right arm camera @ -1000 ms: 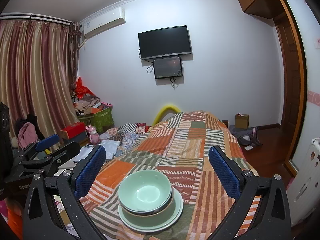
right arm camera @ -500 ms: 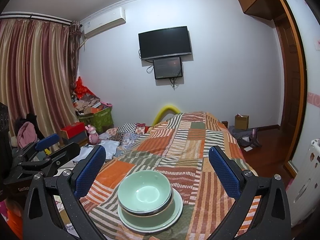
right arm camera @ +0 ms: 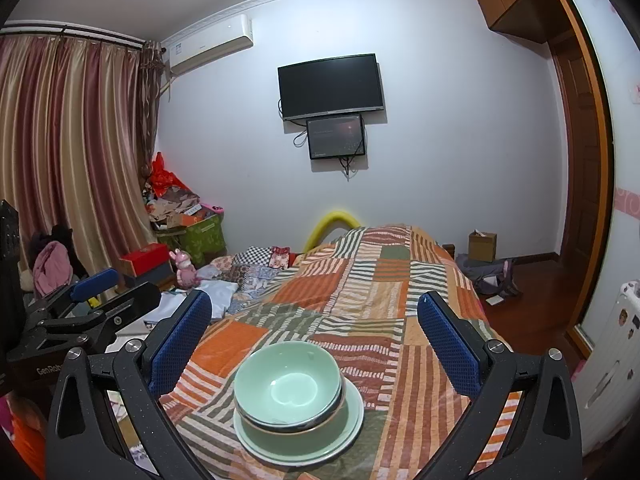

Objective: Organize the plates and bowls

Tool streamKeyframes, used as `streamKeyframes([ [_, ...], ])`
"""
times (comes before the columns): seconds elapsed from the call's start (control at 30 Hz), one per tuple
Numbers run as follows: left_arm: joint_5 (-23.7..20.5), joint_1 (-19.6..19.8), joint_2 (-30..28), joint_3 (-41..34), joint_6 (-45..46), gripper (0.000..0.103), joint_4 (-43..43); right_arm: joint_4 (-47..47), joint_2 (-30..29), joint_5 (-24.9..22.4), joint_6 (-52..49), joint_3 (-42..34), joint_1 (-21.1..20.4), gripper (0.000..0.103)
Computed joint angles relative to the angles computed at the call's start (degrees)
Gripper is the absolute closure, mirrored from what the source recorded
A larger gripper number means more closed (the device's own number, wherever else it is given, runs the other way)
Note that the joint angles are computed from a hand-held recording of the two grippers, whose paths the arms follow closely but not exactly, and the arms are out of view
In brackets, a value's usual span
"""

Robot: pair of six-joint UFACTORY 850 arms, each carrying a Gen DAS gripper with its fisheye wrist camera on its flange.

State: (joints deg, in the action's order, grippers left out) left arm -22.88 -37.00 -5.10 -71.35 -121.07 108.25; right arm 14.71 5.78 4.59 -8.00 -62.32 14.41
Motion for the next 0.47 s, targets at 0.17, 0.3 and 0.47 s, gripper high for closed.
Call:
streamKeyframes([
  [0.17, 0.46, 0.06, -0.17, -0.18, 0.49, 0.0, 0.28, 1.07, -0.1, 0.02, -1.24, -0.05, 0.15, 0.0],
  [0.3, 0.87, 0.2, -0.21, -0.17, 0.18, 0.0, 0.55, 0.34, -0.15, -0.18, -0.63, -0.1, 0.16, 0.0],
  [0.47, 0.79, 0.49, -0.26, -0.07, -0.31, 0.0, 0.8, 1.37, -0.41, -0.36, -1.84, -0.35, 0.16, 0.0],
])
